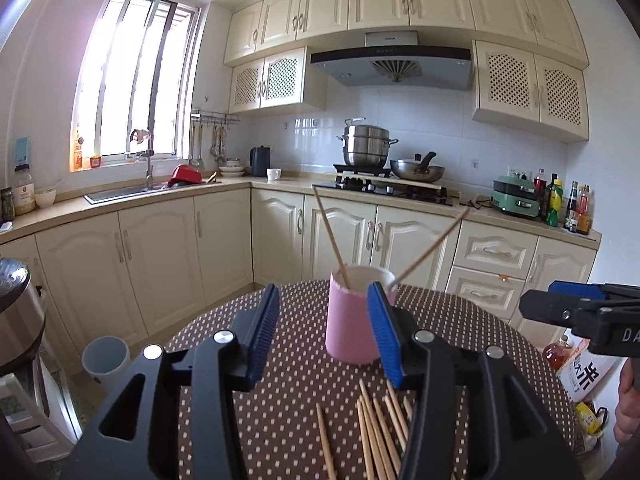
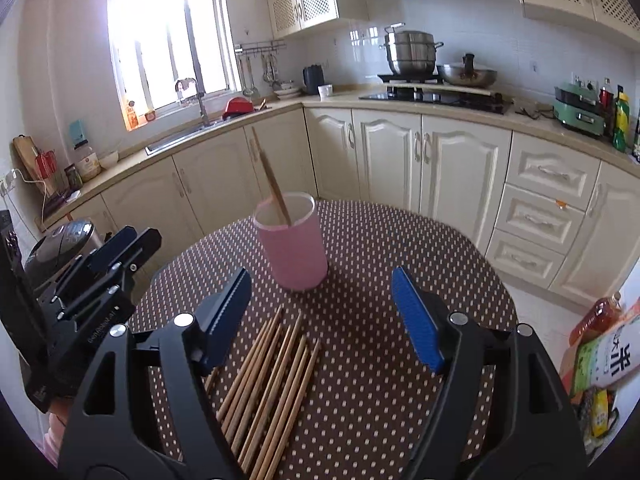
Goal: Organize utensils
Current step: 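Move both open tools back down to the chopstick pile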
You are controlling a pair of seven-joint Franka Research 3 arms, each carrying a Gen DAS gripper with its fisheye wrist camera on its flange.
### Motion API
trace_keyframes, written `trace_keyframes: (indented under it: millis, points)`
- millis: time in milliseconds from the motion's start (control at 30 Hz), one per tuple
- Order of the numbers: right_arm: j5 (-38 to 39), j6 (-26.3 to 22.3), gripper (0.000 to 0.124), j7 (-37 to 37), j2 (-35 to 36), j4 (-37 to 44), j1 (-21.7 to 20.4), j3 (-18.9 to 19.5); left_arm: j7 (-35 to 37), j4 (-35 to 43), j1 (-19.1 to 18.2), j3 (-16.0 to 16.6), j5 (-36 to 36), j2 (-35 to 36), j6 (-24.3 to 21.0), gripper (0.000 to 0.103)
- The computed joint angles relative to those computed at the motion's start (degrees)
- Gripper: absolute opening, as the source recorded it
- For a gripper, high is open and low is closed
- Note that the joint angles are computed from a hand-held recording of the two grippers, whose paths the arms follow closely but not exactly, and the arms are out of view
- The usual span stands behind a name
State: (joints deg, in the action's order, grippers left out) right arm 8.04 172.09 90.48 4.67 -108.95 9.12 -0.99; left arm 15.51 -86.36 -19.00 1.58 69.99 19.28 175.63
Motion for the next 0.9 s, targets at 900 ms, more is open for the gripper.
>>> trace_keyframes:
  millis: [900]
  points:
    - [-24.34,-12.48,0.072,23.63,5.33,-2.73,4.63,-3.79,33.06,-14.40,5.36,-9.23,-36.74,-1.69,-9.27,0.046]
